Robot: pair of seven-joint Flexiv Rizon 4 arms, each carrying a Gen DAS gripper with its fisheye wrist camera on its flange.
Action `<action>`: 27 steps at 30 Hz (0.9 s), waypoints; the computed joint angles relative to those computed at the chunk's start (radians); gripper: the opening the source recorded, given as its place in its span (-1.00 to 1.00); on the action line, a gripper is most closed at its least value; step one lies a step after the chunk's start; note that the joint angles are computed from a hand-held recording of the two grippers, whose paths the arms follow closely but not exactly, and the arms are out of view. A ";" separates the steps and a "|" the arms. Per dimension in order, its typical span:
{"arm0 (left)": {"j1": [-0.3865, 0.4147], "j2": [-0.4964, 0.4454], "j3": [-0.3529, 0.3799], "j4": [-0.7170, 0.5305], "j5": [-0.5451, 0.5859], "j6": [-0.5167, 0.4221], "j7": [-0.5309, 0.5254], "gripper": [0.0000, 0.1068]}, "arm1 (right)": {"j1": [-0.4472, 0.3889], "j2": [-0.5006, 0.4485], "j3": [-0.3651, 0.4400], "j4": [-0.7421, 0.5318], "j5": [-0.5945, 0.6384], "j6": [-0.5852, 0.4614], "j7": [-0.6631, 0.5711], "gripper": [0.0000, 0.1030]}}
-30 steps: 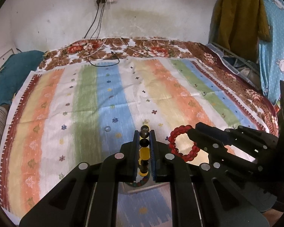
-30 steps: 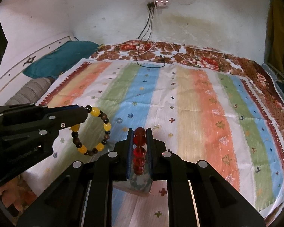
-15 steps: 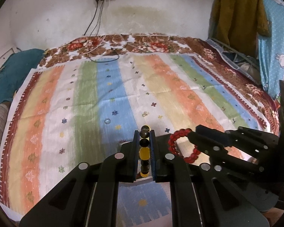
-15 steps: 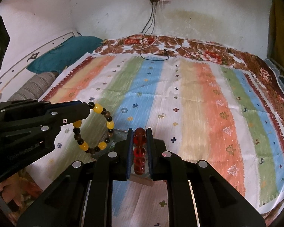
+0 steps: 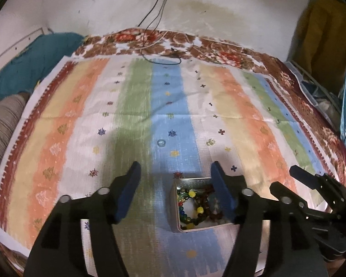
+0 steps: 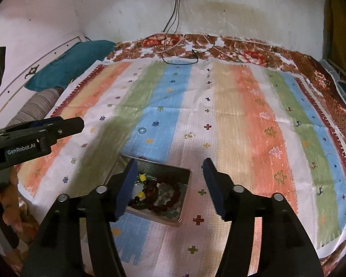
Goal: Organize jewelry
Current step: 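Open both tools to drop the bracelets into the tin, then move both open tools to the silver ring and gold charm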
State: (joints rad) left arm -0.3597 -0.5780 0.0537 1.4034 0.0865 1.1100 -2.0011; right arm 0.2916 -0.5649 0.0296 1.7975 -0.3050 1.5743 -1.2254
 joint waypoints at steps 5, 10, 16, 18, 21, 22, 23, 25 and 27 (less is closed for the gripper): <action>0.012 -0.035 -0.007 -0.047 -0.025 -0.053 0.001 0.36 | -0.048 -0.032 0.060 -0.070 0.016 -0.082 -0.026 0.29; 0.011 -0.070 -0.004 -0.104 -0.015 -0.095 0.014 0.46 | -0.092 -0.065 0.125 -0.139 0.059 -0.158 -0.074 0.41; 0.015 -0.113 0.000 -0.176 -0.009 -0.163 0.032 0.60 | -0.075 -0.092 0.110 -0.197 0.084 -0.223 -0.093 0.53; 0.020 -0.128 0.000 -0.198 -0.013 -0.176 0.030 0.62 | -0.073 -0.100 0.109 -0.211 0.089 -0.241 -0.100 0.55; 0.017 -0.145 0.013 -0.225 -0.007 -0.183 0.003 0.65 | -0.065 -0.113 0.105 -0.230 0.086 -0.267 -0.119 0.57; 0.018 -0.152 0.014 -0.235 -0.007 -0.189 -0.002 0.65 | -0.060 -0.119 0.100 -0.240 0.083 -0.276 -0.123 0.57; 0.021 -0.157 0.012 -0.243 -0.008 -0.193 -0.003 0.67 | -0.059 -0.122 0.098 -0.246 0.084 -0.282 -0.125 0.57; 0.025 -0.170 0.008 -0.262 -0.012 -0.208 -0.001 0.67 | -0.059 -0.135 0.099 -0.271 0.090 -0.304 -0.128 0.58; 0.032 -0.188 0.004 -0.286 -0.019 -0.231 0.004 0.67 | -0.064 -0.148 0.106 -0.298 0.102 -0.330 -0.133 0.58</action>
State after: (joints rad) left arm -0.3281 -0.7660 0.0573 1.1173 0.0674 0.8787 -1.9968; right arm 0.2274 -0.7133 0.1360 1.4991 -0.2027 1.2444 -1.3589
